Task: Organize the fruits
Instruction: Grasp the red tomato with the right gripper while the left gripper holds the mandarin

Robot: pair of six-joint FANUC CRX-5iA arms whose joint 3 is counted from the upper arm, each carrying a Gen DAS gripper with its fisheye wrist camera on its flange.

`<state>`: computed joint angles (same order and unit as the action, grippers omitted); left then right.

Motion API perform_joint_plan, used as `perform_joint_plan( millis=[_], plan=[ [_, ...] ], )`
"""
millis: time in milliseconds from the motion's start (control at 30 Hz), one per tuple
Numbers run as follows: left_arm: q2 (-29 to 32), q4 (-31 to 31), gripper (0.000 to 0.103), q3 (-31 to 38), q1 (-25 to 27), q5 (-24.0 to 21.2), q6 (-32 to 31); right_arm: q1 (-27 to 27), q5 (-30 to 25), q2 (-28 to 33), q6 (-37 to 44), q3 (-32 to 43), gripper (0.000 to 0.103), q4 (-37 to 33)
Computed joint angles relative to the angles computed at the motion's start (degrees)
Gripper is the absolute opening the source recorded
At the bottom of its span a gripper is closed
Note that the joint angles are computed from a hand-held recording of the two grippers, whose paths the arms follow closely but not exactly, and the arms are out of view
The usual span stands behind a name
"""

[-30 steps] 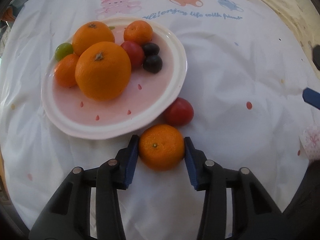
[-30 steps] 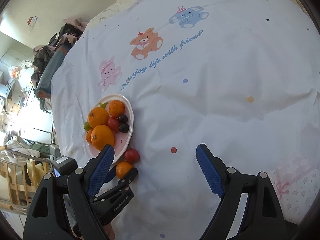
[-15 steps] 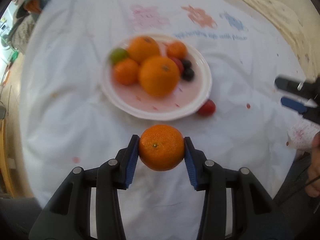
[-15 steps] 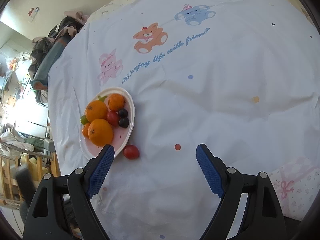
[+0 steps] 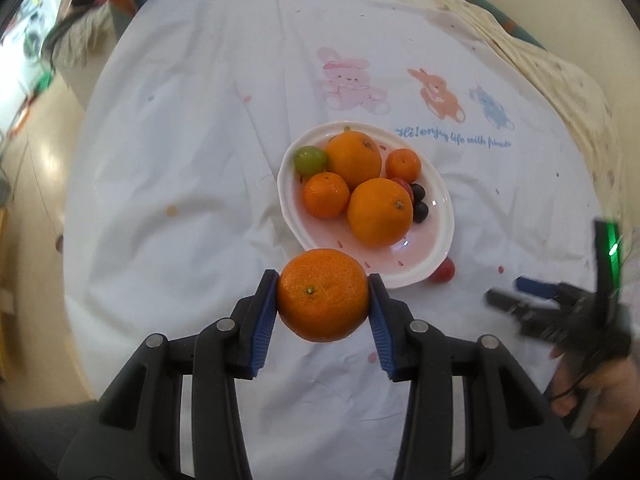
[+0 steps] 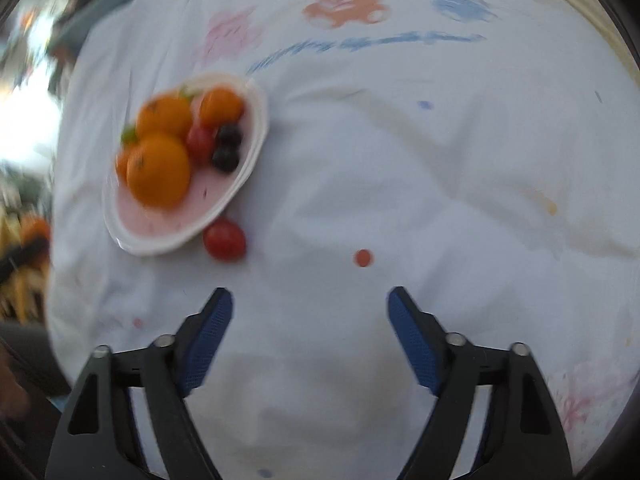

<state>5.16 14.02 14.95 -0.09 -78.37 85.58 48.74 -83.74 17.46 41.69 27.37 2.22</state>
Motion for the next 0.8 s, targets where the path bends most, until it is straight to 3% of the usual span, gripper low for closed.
perform_joint_plan(
  millis=[233,600,700,733,800],
  plan=[
    [0.52,-0.74,0.039,1.10,-0.09,-0.32,1.55,2.23,-1.92,6.63,11.47,5.90,0.067,2.86],
    [2.24,-2.24,0.039,2.18,-0.66,-1.97,2.72,2.63,-1.12,10.37,13.58,8.64,0.063,4.40],
    [2.36,-2.78,0.039,2.40,-1.25,-1.79,2.68,2.68,-0.26,10.75,14.42,9.12,0.044,4.35],
    [2.41,-2.71,0.039,2.38,-1.33,-1.87,2.70,2.51,-0.15,11.04,14.67,9.56,0.033,3.98],
    [2.46,-2.72,0.039,2.28,-1.47,-1.99,2.59,2.40,-0.88,11.37,14.38,10.18,0.033,3.72]
  ],
)
